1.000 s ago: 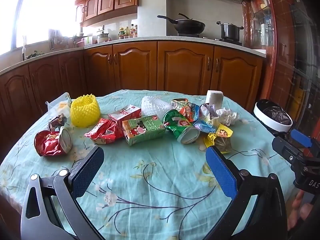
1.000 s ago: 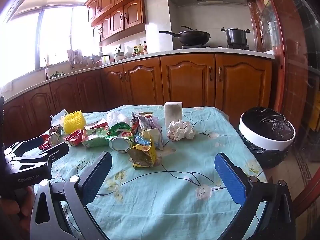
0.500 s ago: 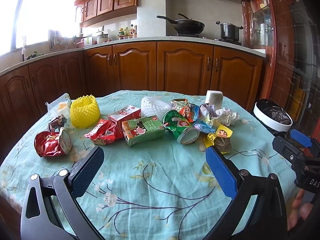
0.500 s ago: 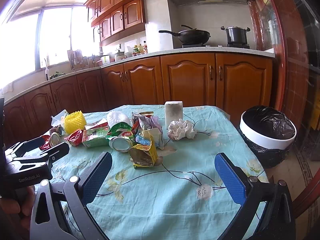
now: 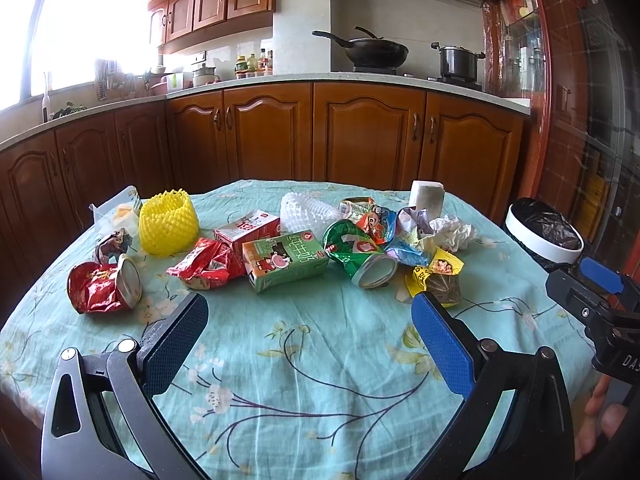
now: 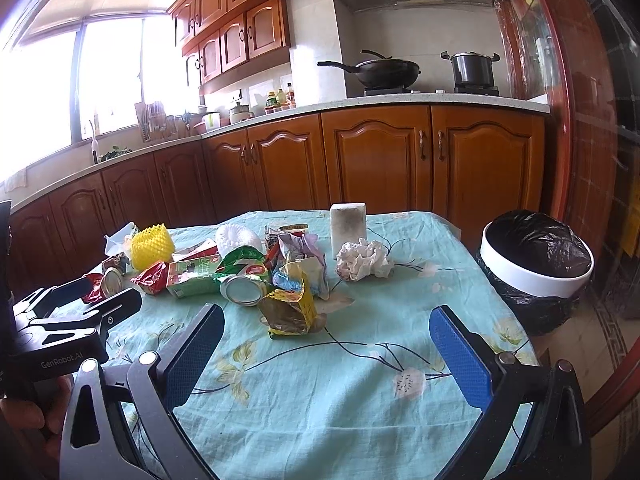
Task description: Collect trash
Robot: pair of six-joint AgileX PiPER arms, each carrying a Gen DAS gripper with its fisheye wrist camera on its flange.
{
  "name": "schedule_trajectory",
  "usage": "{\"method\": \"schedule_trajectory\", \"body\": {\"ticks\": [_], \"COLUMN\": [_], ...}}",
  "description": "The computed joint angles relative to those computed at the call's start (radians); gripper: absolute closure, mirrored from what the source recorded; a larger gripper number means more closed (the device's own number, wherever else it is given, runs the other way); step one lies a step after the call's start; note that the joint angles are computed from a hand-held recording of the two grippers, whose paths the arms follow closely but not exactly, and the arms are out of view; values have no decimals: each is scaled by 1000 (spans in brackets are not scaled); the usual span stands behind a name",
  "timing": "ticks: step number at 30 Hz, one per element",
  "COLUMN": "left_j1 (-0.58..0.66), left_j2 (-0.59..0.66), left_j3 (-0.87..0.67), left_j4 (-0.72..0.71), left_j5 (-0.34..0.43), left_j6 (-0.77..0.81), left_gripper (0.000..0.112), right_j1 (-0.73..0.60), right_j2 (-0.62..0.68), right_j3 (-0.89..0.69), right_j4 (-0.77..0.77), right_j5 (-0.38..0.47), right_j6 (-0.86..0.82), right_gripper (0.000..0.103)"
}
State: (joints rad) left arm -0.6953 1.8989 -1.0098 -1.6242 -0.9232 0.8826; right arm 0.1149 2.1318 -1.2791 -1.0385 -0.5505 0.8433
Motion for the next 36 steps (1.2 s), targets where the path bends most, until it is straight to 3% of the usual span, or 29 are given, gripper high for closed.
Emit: {"method": "schedule_trajectory", "body": {"ticks": [23,36], "left_j1": [16,56], "left_j2": [-5,-9], "left_j3": [4,0], "left_j4": [13,7], "left_j5": [30,99], "left_j6": [1,15], "left_gripper": [9,9], "right_j1": [-8,-9], "right_j2": [6,40], "right_j3": [-23,-89], "right_j4": [-62,-187], "right_j5": [-10,6], "right_j6": [75,216], "right_gripper": [0,0]}}
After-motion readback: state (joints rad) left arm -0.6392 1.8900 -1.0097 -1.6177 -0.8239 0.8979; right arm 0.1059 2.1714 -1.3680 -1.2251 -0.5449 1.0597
